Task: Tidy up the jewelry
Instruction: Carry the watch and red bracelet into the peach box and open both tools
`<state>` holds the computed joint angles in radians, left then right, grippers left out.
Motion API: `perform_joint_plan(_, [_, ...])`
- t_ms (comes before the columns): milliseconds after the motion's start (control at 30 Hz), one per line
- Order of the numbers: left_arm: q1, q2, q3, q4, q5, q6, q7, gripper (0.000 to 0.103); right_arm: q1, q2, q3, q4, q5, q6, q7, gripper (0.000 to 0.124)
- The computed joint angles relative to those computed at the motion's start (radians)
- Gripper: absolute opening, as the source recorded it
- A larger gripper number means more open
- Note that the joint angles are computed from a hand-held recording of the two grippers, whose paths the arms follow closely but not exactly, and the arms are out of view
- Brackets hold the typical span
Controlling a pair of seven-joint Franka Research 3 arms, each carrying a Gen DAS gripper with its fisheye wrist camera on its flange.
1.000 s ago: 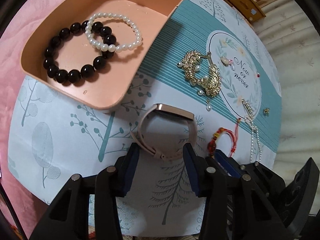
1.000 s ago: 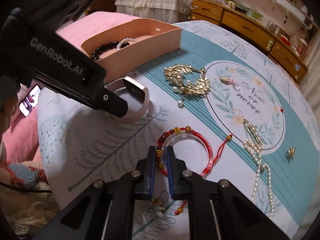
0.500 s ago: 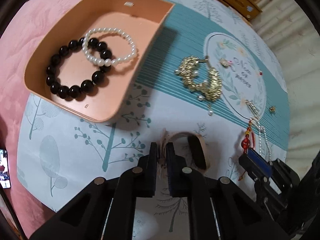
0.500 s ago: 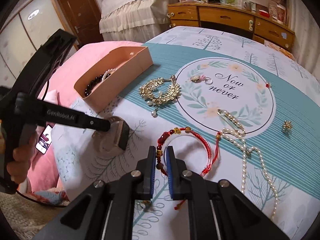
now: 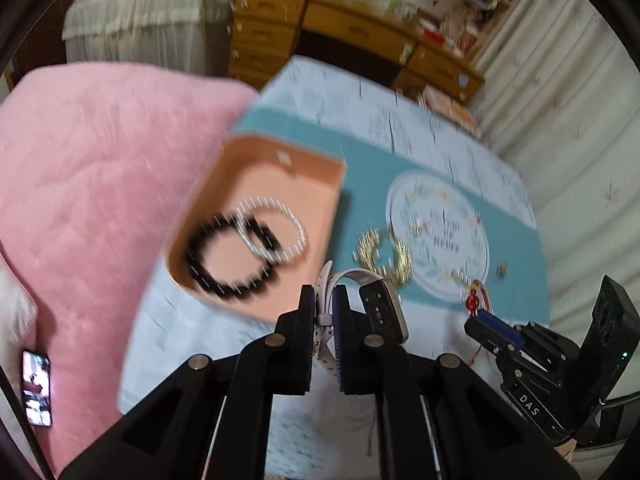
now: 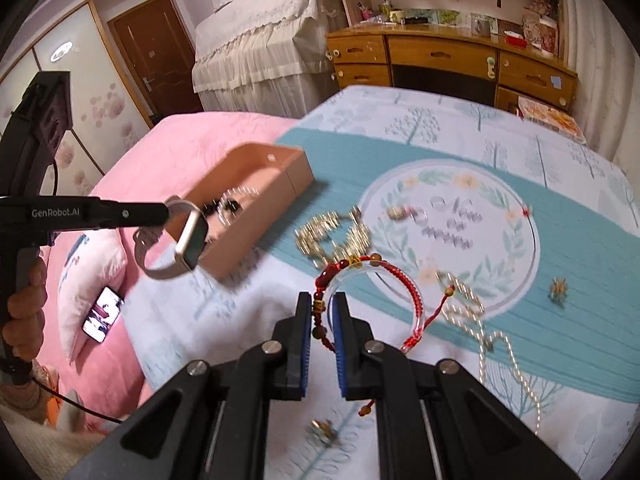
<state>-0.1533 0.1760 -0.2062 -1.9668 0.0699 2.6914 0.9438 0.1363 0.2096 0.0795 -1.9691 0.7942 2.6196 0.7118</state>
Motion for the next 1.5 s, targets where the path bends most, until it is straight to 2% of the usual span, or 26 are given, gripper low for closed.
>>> perform_joint_plan(100, [0.021, -0.023, 0.014, -0.024, 0.002, 0.056, 0.012, 0.006, 0.019, 0.011, 0.007, 0.044, -0.017, 0.007, 0.045, 0.01])
perform_joint_plan(300, [0.059, 0.033, 0.025, -0.005, -0.022, 0.097, 0.024, 0.006, 0.048, 0.064, 0.023, 0.147, -0.051, 0.009, 0.148, 0.01])
perform_joint_plan(467, [0.049, 0.1, 0.058, 0.007, 0.059, 0.117, -0.056, 0.006, 0.075, 0.13, 0.036, 0.25, -0.111, -0.016, 0.235, 0.01])
perform_joint_plan(700, [0.09, 0.166, 0.014, 0.003, 0.024, 0.155, -0.026, 0.007, 0.115, 0.255, 0.054, 0.421, -0.204, -0.046, 0.346, 0.01])
perform_joint_plan(867, [0.071, 0.166, 0.038, -0.018, 0.063, 0.181, -0.047, 0.007, 0.146, 0.377, 0.049, 0.583, -0.277, -0.104, 0.465, 0.01])
perform_joint_plan(900, [0.063, 0.165, 0.047, -0.018, 0.079, 0.181, -0.058, 0.009, 0.154, 0.396, 0.045, 0.605, -0.296, -0.108, 0.484, 0.01])
perform_joint_plan(933, [0.058, 0.163, 0.053, -0.02, 0.093, 0.184, -0.064, 0.017, 0.163, 0.419, 0.04, 0.633, -0.317, -0.116, 0.508, 0.01])
perform_joint_plan(1067, [0.068, 0.152, 0.045, -0.048, 0.106, 0.255, -0.062, 0.063, 0.181, 0.503, 0.034, 0.74, -0.377, -0.159, 0.582, 0.01])
perform_joint_plan(1200, [0.047, 0.132, 0.076, -0.064, 0.158, 0.288, -0.093, 0.068, 0.201, 0.577, 0.018, 0.837, -0.431, -0.198, 0.653, 0.01])
perform_joint_plan(1267, [0.046, 0.124, 0.08, -0.068, 0.172, 0.286, -0.1, 0.077, 0.204, 0.603, 0.016, 0.871, -0.451, -0.216, 0.68, 0.01])
perform_joint_plan(1400, [-0.023, 0.096, 0.173, -0.08, 0.309, 0.28, -0.235, 0.082, 0.21, 0.681, 0.007, 0.999, -0.49, -0.323, 0.747, 0.011])
perform_joint_plan(1433, [-0.027, 0.09, 0.182, -0.083, 0.338, 0.277, -0.259, 0.083, 0.203, 0.696, 0.015, 1.024, -0.488, -0.348, 0.749, 0.011])
perform_joint_plan(1500, [-0.045, 0.076, 0.211, -0.086, 0.416, 0.267, -0.333, 0.088, 0.193, 0.695, 0.028, 1.02, -0.477, -0.355, 0.745, 0.012])
